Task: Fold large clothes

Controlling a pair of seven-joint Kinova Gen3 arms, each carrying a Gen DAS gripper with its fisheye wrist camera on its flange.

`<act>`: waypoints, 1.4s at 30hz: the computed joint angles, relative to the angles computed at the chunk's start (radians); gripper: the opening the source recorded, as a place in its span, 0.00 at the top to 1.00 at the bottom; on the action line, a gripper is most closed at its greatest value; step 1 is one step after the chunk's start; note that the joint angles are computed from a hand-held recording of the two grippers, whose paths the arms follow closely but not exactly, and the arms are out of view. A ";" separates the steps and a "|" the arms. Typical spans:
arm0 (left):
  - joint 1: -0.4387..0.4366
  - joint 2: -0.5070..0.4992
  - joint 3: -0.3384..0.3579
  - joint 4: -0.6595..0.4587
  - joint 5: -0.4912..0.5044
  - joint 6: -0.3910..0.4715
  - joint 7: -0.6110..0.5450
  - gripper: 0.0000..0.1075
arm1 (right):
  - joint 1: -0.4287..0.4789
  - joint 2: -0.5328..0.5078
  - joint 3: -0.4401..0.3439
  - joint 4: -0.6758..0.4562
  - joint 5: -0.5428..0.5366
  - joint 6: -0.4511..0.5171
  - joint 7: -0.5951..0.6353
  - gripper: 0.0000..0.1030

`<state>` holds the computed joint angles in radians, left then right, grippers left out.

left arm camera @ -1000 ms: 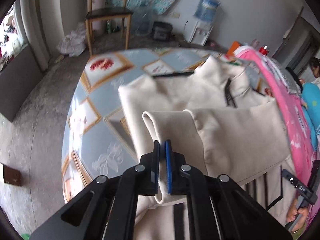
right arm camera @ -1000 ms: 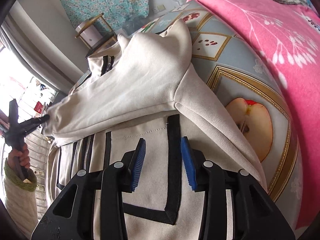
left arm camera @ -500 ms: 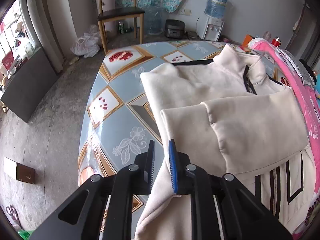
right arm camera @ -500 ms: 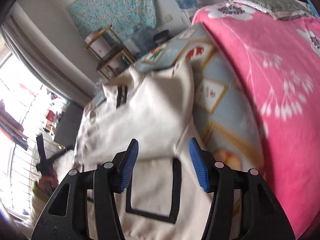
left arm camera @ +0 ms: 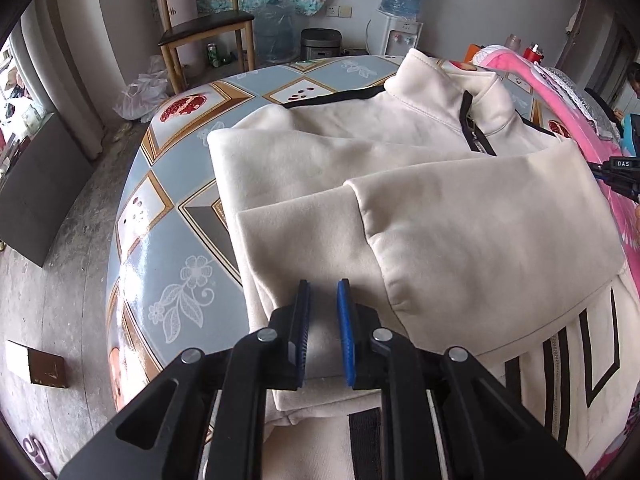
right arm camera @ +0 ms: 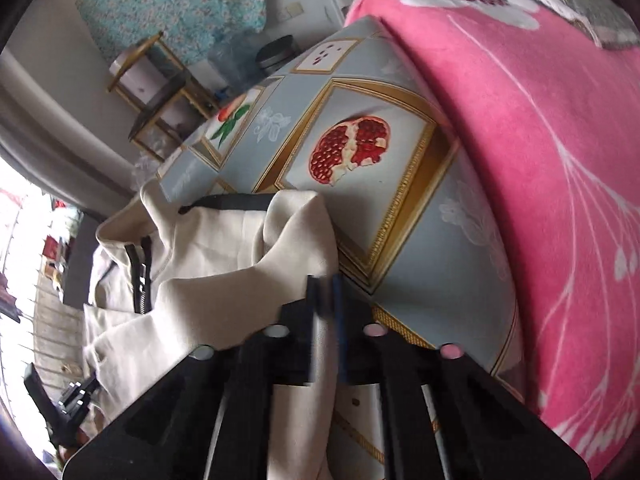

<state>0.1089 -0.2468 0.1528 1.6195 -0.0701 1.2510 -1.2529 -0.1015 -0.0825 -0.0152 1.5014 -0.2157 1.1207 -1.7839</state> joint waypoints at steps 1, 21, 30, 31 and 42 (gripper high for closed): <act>0.000 -0.003 -0.008 0.002 0.009 -0.002 -0.005 0.88 | -0.008 -0.023 -0.015 0.012 0.041 -0.029 -0.010 0.96; -0.018 -0.064 -0.012 0.015 0.056 -0.061 -0.048 0.88 | 0.019 -0.144 -0.187 0.037 0.164 -0.034 0.024 0.63; -0.028 -0.057 -0.050 0.039 0.086 -0.042 -0.048 0.87 | -0.064 -0.065 -0.336 0.080 0.369 0.062 -0.095 0.67; -0.030 -0.074 -0.050 0.031 0.084 -0.032 -0.049 0.87 | -0.063 -0.074 -0.351 0.062 0.384 0.095 -0.117 0.66; -0.014 -0.310 0.046 -0.021 0.132 0.188 -0.024 0.46 | -0.112 -0.460 -0.373 0.174 0.175 0.211 -0.168 0.30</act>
<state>0.0949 -0.5565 0.1989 1.5982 0.0616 1.4389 -1.2769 -0.2140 -0.5430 -0.3885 1.6750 -0.0405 1.3318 -1.9517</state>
